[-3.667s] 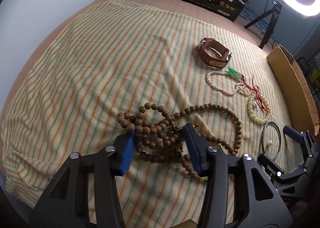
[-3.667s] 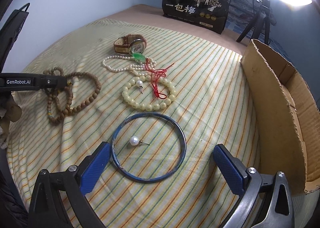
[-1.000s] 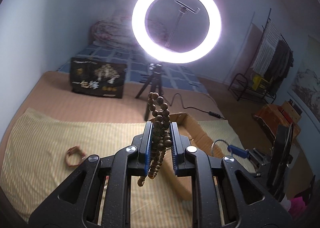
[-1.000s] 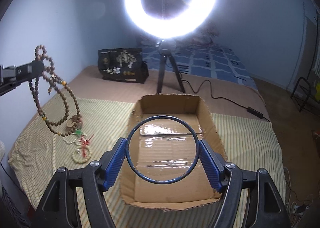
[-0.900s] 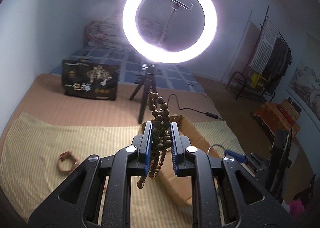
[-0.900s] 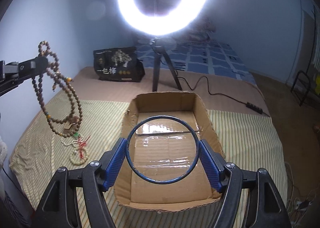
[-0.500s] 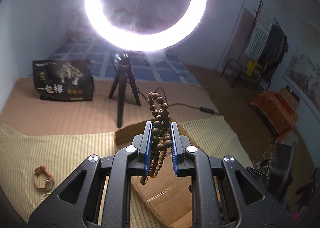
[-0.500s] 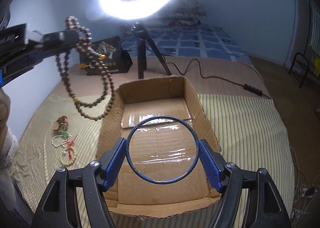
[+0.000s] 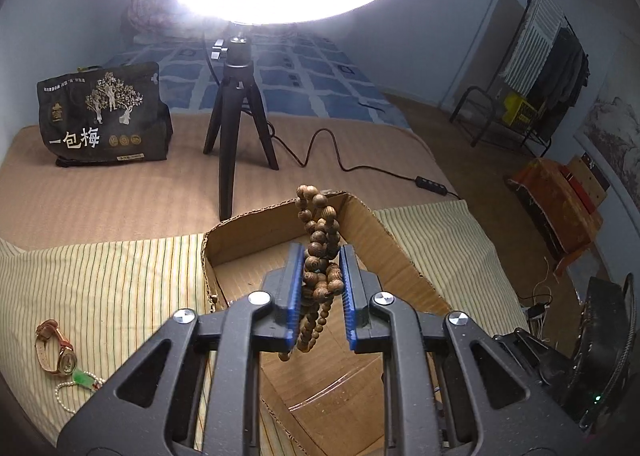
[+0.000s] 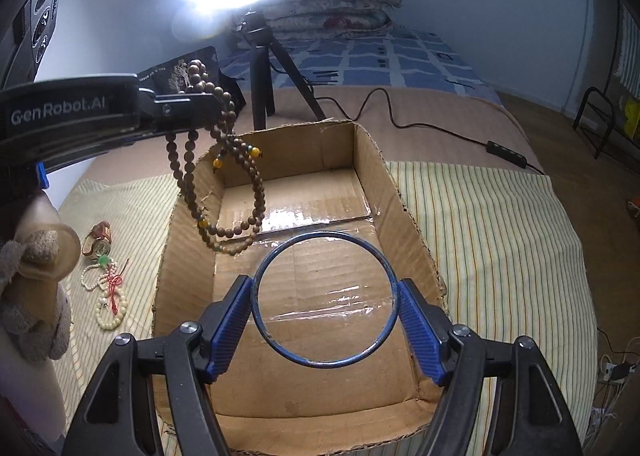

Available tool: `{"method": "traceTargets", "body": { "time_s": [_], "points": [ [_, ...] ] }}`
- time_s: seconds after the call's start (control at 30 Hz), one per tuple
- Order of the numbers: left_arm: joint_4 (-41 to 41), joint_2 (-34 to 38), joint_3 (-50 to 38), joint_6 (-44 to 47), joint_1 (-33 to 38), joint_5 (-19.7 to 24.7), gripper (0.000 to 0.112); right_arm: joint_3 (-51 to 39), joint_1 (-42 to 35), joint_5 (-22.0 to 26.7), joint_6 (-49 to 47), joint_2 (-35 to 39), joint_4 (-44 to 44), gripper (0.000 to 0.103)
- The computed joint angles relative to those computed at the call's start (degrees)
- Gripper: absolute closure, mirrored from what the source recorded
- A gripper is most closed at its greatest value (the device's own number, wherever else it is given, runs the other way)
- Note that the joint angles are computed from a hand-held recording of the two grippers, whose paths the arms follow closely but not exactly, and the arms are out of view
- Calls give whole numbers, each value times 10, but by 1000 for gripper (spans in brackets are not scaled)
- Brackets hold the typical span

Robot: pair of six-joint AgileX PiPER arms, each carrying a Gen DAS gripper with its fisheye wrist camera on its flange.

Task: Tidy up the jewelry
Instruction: 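Carry the mala and bangle into the cardboard box and open both tools, then withdraw both open tools from the box back over the bed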

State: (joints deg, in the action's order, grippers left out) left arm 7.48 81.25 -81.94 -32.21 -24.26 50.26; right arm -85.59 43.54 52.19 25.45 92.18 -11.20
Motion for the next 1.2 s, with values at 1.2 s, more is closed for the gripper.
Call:
{"method": "traceTargets", "body": {
  "time_s": [1.2],
  "points": [
    [128, -205, 5, -24, -12, 155, 67, -52, 134, 66, 129, -47, -158, 11]
  ]
}}
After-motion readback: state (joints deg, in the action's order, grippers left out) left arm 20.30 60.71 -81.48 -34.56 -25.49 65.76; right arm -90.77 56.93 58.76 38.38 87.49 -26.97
